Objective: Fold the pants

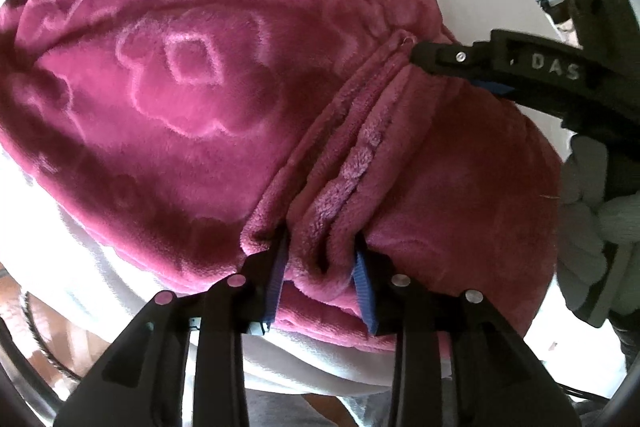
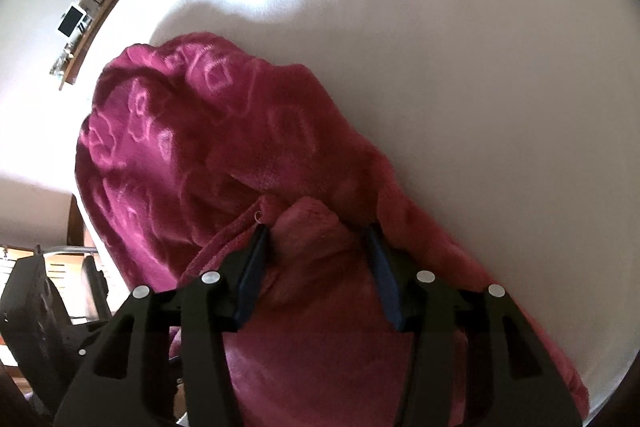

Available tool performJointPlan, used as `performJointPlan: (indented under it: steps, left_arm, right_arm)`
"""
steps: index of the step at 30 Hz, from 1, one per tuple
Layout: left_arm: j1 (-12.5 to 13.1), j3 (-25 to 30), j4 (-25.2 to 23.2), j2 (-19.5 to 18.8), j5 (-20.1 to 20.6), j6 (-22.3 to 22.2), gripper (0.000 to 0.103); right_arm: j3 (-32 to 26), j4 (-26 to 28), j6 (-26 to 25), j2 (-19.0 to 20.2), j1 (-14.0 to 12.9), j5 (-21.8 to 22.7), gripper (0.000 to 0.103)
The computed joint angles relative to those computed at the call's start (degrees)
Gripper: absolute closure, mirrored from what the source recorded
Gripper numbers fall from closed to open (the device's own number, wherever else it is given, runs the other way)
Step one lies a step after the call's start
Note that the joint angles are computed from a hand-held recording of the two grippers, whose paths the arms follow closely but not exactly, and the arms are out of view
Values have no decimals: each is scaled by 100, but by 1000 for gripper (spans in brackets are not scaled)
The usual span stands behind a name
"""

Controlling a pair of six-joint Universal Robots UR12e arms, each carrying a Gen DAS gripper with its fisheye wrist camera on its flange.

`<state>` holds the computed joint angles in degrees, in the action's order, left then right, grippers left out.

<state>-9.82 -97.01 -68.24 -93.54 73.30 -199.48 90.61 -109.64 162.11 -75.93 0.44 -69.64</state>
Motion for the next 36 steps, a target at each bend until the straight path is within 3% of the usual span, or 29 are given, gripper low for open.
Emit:
performJointPlan:
  steps: [6, 10, 12, 16, 23, 28, 36]
  left_arm:
    - [147, -76, 37, 63, -343, 160, 68]
    - [323, -147, 116, 177, -484, 174, 48]
    - [449, -215, 182, 253, -537, 164, 44]
    - [782, -333, 214, 414, -534, 39, 36]
    - [1480, -525, 385, 613, -379, -334, 31]
    - [1958, -595, 627, 698, -543, -507, 22]
    - [2321, -489, 708, 535, -548, -288, 20]
  right_arm:
    - [20, -112, 57, 33, 72, -188, 49]
    - [46, -237, 87, 22, 149, -397, 47]
    - [34, -240, 163, 22, 170, -448, 46]
    - [41, -300, 323, -19, 201, -518, 46]
    - [139, -756, 562, -214, 366, -858, 45]
    - [183, -1028, 810, -341, 504, -1005, 45]
    - [242, -1184, 1169, -441, 688, -1264, 41]
